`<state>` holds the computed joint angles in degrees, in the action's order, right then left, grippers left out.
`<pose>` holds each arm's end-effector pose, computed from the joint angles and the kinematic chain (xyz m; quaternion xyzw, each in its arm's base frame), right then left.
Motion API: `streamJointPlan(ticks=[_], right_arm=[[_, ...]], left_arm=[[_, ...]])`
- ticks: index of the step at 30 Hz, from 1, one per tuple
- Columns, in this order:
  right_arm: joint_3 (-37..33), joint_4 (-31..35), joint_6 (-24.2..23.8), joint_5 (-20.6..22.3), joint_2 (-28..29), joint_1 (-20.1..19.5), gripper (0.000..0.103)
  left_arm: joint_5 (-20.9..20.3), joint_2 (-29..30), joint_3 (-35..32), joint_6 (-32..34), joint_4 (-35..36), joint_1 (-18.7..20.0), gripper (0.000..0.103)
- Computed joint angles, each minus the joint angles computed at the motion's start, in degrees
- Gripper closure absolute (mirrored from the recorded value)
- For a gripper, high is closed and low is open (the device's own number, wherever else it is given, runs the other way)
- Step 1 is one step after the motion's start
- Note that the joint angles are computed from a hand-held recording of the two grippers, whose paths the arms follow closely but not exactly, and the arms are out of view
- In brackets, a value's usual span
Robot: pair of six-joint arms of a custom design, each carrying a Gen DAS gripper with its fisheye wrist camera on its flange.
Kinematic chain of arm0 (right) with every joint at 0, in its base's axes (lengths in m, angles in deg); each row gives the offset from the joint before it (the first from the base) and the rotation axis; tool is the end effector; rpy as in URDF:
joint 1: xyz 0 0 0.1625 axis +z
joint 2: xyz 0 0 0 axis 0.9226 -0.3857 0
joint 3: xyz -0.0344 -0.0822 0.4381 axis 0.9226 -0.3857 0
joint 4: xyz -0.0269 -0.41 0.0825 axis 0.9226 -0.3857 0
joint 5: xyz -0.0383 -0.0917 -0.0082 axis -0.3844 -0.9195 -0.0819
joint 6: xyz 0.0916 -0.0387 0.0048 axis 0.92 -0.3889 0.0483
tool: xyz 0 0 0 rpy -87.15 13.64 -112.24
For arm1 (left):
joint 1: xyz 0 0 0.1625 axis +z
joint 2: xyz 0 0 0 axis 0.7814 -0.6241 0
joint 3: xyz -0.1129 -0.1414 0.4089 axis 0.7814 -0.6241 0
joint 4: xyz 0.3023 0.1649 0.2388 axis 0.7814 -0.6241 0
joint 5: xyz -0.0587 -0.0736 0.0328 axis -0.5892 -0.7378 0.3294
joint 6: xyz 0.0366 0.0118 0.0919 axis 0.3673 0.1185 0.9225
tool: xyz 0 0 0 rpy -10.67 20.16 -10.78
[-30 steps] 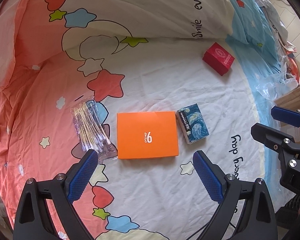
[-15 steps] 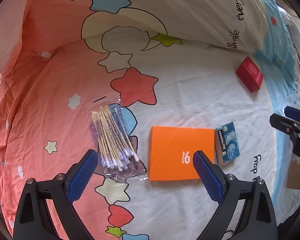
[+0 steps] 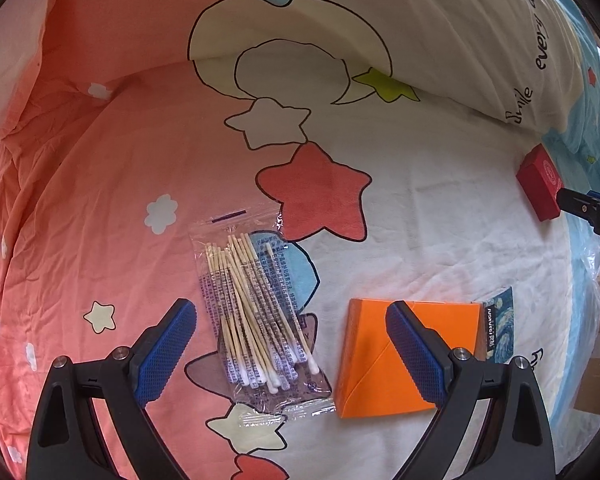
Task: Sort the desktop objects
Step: 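Move both tools toward the orange box and Starry Night card pack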
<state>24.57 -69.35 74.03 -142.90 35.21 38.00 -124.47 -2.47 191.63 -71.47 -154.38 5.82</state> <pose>0.2390 -0.6573 0.1196 0.1576 -0.8914 0.0690 0.4193 -0.1095 -0.5423 0.1958 -0.0053 0.9225 -0.1142 0.3687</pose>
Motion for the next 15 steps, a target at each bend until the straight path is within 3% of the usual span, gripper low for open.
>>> streamJointPlan(ticks=[7,15], right_arm=[[1.07,4.44,0.12,3.84,0.25,0.57,0.025],[5.31,8.64,5.18,7.37,-1.57,1.90,0.025]], left_arm=[[-1.47,0.71,0.39,0.03,-1.27,0.02,0.005],[-1.89,-0.11,1.10,-0.64,-0.61,-0.12,0.005]])
